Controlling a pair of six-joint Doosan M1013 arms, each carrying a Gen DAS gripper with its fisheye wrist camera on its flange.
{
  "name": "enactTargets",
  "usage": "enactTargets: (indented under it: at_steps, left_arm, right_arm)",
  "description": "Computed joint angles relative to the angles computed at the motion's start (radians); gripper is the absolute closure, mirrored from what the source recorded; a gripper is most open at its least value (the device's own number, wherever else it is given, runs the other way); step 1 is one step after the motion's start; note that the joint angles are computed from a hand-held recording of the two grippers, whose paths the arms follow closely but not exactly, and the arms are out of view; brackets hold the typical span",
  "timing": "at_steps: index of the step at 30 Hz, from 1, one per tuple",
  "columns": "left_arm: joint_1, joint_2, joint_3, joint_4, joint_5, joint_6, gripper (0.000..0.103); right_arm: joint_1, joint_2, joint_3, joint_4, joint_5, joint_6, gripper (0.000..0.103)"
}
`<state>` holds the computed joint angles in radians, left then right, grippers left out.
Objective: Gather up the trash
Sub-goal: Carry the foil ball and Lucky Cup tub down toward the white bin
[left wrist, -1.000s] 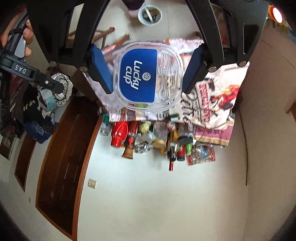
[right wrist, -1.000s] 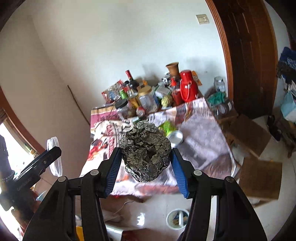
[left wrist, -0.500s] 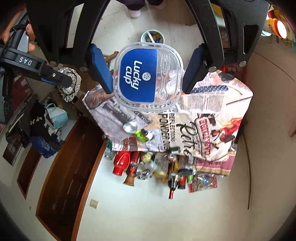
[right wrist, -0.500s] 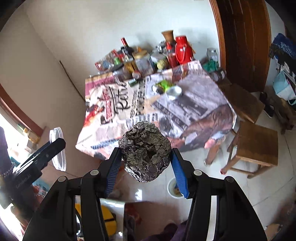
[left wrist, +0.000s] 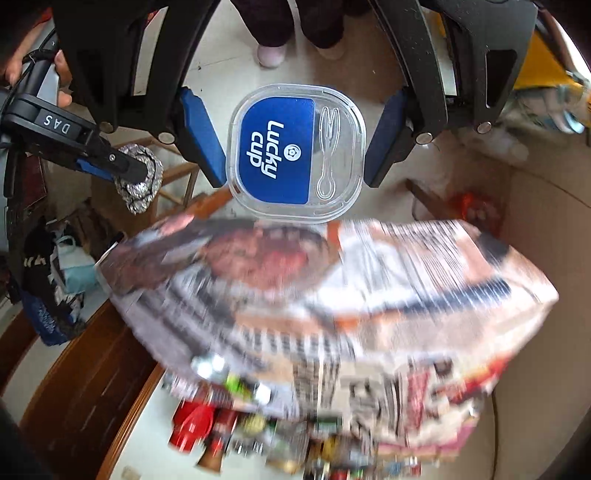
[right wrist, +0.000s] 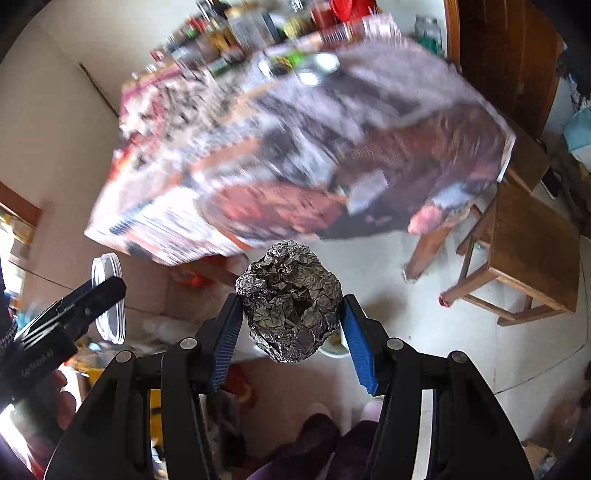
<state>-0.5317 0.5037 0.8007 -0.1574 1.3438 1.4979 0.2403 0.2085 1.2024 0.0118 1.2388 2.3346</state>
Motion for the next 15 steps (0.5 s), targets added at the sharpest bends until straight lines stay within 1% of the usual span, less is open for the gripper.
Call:
enactTargets:
  at_steps: [3,8,13,15]
  left_arm:
    - [-0.014,-0.003,0.108,0.007,-0.047,-0.028,0.028]
    - [-0.022,-0.003,0.252,0.016,-0.12,-0.076,0.028]
    - [-0.02,0.015,0.365,0.035,-0.185,-0.126,0.028]
    - [-0.016,0.023,0.399,0.041,-0.21,-0.146,0.028]
  right_arm:
    - [-0.017,0.001,0.072,0.029,-0.021,-0.047,0.052]
    - [-0.036,0.026,0.176,0.072,-0.044,-0.136,0.052]
    - [-0.037,0.062,0.278,0.127,-0.132,-0.213,0.052]
    - [-0.038,0.078,0.3,0.152,-0.166,-0.234,0.052]
